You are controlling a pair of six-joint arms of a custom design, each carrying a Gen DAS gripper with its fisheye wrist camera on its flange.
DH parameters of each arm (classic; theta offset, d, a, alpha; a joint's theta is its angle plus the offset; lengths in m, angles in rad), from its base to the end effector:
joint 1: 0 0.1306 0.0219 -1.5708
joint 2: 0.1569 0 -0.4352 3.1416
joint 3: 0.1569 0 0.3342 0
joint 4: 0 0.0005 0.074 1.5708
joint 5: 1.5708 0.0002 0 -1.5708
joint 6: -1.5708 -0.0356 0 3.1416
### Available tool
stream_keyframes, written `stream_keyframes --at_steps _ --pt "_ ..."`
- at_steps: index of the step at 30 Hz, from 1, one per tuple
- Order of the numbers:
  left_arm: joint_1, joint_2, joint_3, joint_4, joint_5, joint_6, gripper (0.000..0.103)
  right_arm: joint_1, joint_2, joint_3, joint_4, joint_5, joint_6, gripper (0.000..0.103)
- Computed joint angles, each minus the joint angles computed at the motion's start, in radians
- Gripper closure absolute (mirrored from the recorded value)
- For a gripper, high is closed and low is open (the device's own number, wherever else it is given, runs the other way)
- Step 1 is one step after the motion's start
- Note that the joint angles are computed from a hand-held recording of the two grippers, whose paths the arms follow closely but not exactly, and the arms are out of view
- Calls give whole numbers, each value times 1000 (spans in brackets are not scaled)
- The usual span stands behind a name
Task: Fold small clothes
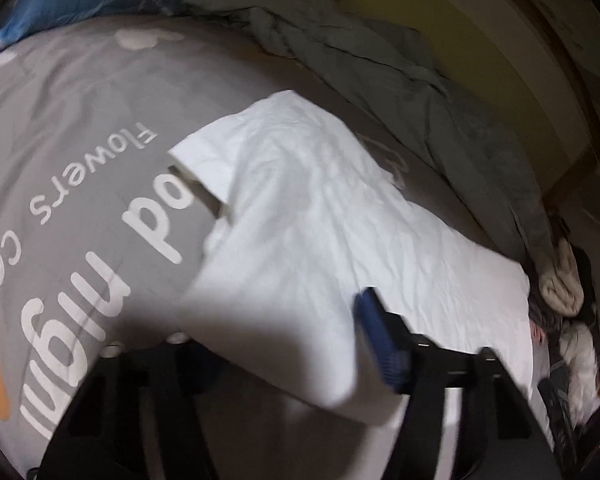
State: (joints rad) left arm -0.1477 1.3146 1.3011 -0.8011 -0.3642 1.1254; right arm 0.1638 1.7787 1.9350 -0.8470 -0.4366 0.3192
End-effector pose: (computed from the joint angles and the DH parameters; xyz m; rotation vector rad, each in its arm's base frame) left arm 0.3840 -0.0448 0.4810 -1.2398 1.9693 -0.2043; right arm 0.5788 0.1104 0.5213 -0.7506 2.0850 0.4069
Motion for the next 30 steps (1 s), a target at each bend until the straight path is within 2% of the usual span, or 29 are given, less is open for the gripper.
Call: stream_keyframes --at_steps 1,2,3,5,7,10,11,13,16,18,20,22,25,26,27,29,30 --pt "-2 -3 -8 9 0 10 67 0 -7 -13 25 11 -3 75" --pt "3 -15 -28 47 17 12 82 0 -12 -22 40 17 -3 76" --pt "12 -31 -57 106 49 12 87 -1 -14 -25 48 19 -3 76" --pt "12 -56 -90 168 53 21 89 -4 -9 -14 40 15 -14 76" --pt "-11 -64 -84 182 -5 -16 91 -6 0 4 15 9 -21 76" --pt "-91 -30 12 130 -175 -173 93 -7 15 28 -11 13 -30 76" --pt "-128 -5 64 112 -237 -263 93 -9 18 36 -17 11 -36 76" --pt "-185 49 160 99 -295 -425 93 -16 21 46 -26 -7 -50 76" --pt "-249 133 261 120 -267 -604 93 -28 19 50 -17 -26 -82 75" --pt "-286 213 337 79 -215 -681 93 -34 20 54 -10 -25 -95 75" --pt "-318 294 400 4 -203 -719 92 -41 26 67 -12 -21 -114 75" --pt "-326 355 431 -57 -171 -704 89 -53 35 87 -19 -25 -141 75" --pt "-324 366 423 -57 -144 -692 85 -72 43 109 -23 -40 -180 75" --pt "-323 352 411 -39 -136 -681 74 -77 46 117 -25 -47 -190 75" --pt "-322 330 389 -8 -124 -660 53 -84 52 129 -32 -57 -199 75" --pt "-319 285 342 50 -129 -635 29 -91 60 146 -43 -61 -215 74" --pt "-326 257 314 69 -156 -631 28 -92 68 159 -55 -64 -220 71"
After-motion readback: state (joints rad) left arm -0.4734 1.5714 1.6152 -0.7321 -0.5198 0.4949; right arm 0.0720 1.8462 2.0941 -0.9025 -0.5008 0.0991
